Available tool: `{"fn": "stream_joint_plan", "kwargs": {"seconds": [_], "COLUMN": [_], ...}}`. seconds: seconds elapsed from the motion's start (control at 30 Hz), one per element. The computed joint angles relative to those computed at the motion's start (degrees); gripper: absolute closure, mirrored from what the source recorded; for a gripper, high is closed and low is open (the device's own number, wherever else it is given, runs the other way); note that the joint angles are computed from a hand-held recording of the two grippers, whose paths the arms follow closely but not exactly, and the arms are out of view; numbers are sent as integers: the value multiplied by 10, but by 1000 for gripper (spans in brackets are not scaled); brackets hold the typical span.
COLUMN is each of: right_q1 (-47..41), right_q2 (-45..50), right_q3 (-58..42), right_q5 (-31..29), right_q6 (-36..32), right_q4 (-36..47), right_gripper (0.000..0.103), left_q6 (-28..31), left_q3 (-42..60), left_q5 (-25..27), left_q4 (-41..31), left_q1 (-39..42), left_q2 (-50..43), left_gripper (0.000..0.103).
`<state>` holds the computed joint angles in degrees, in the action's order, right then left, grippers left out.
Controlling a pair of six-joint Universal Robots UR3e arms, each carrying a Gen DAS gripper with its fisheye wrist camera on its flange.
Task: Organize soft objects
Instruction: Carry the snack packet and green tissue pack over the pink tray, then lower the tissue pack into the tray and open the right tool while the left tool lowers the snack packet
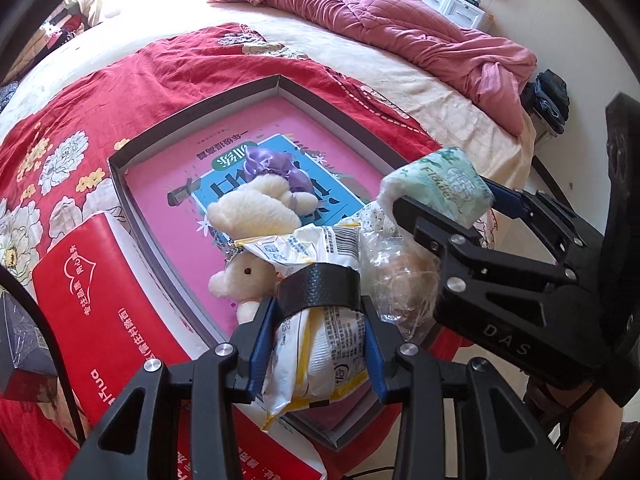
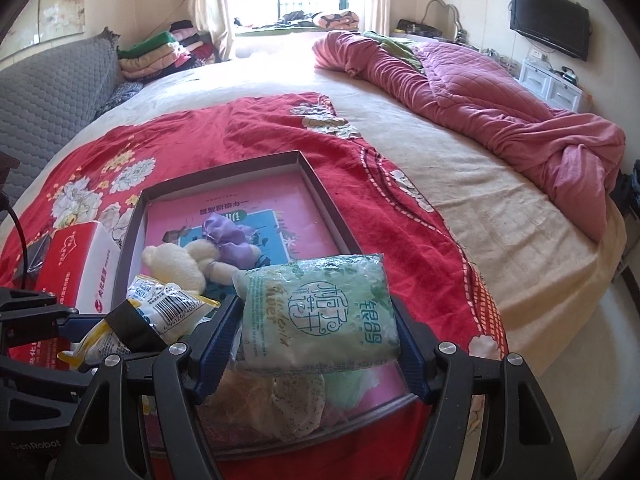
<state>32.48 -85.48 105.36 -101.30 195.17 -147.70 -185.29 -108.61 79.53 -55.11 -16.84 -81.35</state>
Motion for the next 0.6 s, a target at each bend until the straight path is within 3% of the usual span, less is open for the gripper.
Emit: {"fn": "stream_joint_plan", "kwargs": {"seconds": [0.3,0.6], "right_q1": [-13,-35], "right_q2": [84,109], "right_q3": [-85,-100], "right_q5": [39,72], "right_q6": [-58,-53], "right_q4": [22,39], "right_gripper": [30,30], "left_q6": [-1,1], "left_q3": [-2,-1], "left_q5": [-4,-2], "left_q4": [1,-1], "left_q1": [3,7], "left_q2": [1,1], "left_gripper": [62,62]}}
